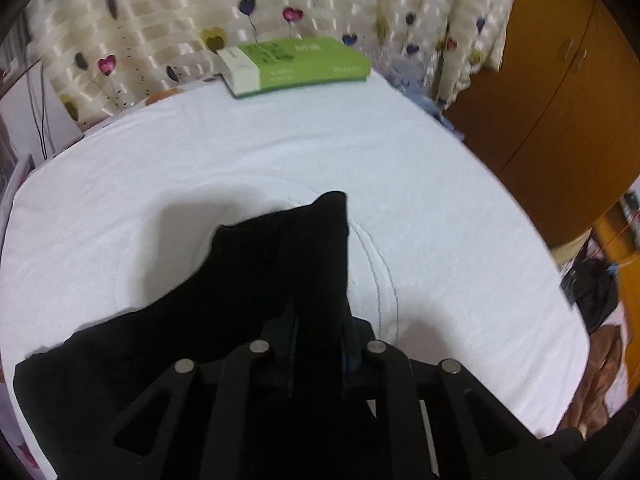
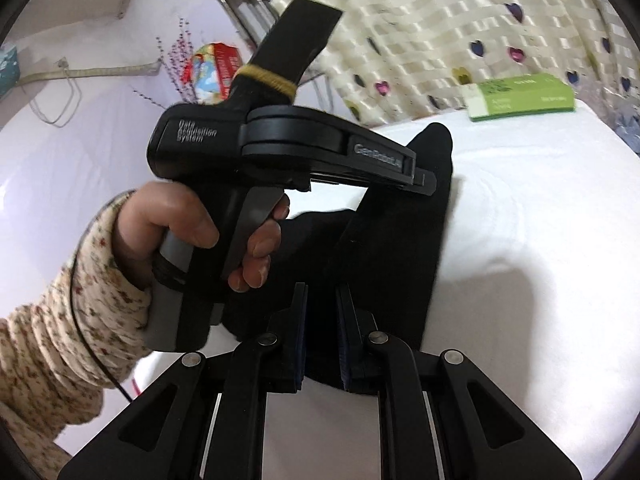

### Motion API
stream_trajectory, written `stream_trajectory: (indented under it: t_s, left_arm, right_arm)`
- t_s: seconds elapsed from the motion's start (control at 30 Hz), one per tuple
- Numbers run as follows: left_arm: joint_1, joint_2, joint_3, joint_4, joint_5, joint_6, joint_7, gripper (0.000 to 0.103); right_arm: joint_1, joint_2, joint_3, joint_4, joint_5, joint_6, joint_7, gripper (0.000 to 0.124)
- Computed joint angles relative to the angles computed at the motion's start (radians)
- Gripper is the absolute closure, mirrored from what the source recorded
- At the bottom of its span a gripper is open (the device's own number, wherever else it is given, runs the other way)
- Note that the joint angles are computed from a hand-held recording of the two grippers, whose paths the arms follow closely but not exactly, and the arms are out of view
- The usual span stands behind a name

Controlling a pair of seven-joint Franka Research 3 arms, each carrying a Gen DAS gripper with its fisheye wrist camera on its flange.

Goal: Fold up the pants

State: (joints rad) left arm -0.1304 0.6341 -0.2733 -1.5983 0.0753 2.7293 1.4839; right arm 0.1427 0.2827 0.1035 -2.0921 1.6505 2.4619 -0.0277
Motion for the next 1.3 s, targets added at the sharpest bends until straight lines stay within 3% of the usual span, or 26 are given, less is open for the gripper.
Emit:
stream_trajectory:
  t_s: [0.43, 0.5, 0.8, 1.13, 1.23, 1.3]
  left_arm:
    - [0.296, -0.166, -0.189, -0.276, -0.244, 0.235, 0.182, 0.092]
    - [0.317, -0.183, -0.192, -0.302, -0.264, 0.257, 0.192, 0.092]
    - [0.514, -0.215, -0.317, -0.404, -0.375, 0.335, 0.305, 0.092]
    - [0.71, -0.189, -0.43, -0.465, -0.414, 0.366, 0.376, 0.092]
    - [0.739, -0.181, -0.434, -0.48, -0.394, 0.384, 0.362, 0.092]
    - [0.712, -0.177, -0.388, -0.477, -0.364, 0.372, 0.323, 0.092]
  right_arm:
    - [0.053, 0.024, 0.044, 0.086, -0.095, -0.069, -0.009, 0.111]
    - [0.06, 0.043, 0.051, 0.112, -0.12, -0.082, 0.005, 0.111]
    - [0.091, 0.162, 0.1, 0.264, -0.249, -0.085, 0.087, 0.111]
    - [0.117, 0.284, 0.16, 0.396, -0.405, -0.084, 0.194, 0.111]
    - [0.132, 0.333, 0.167, 0.447, -0.469, -0.086, 0.259, 0.111]
    - [0.137, 0.367, 0.172, 0.478, -0.513, -0.086, 0.298, 0.111]
